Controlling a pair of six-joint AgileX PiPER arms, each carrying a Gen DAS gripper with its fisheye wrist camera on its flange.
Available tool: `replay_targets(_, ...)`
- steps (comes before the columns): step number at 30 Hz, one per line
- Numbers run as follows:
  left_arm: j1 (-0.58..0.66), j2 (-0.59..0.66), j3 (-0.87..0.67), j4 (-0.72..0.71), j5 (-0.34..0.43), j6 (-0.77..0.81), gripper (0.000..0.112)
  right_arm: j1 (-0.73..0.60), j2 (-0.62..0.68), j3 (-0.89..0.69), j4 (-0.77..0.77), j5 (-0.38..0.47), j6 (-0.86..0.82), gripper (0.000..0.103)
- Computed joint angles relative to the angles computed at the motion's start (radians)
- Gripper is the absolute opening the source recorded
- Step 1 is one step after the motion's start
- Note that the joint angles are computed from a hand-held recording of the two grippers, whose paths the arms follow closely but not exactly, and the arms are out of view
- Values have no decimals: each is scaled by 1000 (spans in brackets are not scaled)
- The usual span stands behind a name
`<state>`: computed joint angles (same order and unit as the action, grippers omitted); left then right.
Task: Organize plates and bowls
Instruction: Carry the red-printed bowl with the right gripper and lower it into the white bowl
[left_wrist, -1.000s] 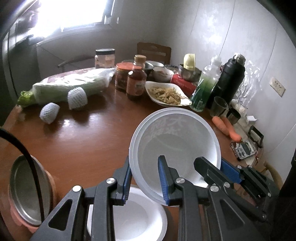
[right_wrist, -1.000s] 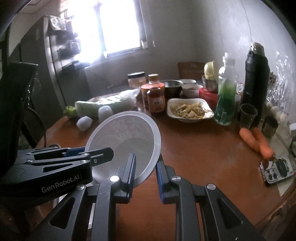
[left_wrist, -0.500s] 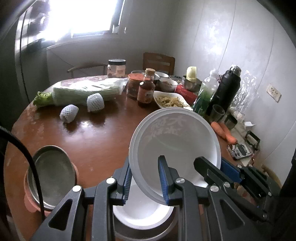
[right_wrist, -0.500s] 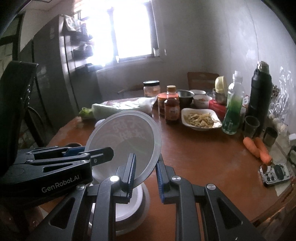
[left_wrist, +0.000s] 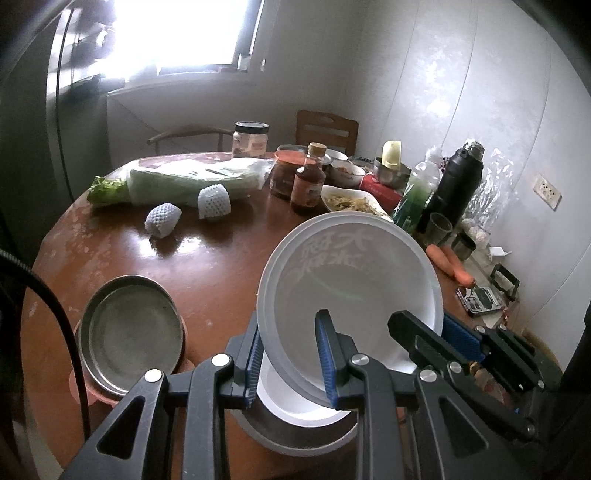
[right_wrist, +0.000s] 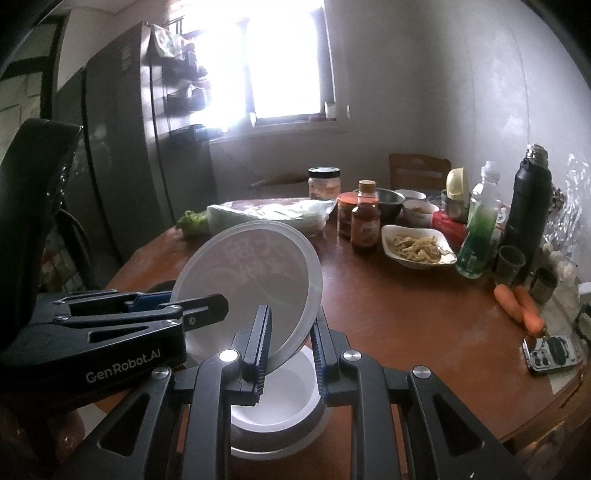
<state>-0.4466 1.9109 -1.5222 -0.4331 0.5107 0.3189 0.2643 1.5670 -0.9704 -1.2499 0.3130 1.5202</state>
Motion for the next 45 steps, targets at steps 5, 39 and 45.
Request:
replay_targets(5, 10, -27, 30, -14, -9, 19, 27, 23, -16, 4, -14, 19, 8, 23)
replay_targets(39, -9, 89, 17, 80, 23, -69, 27, -15, 64, 60, 47, -80, -33, 24)
replay_targets(45, -11, 102, 12, 99, 22, -90, 28, -24, 78, 71, 12, -105, 2, 24)
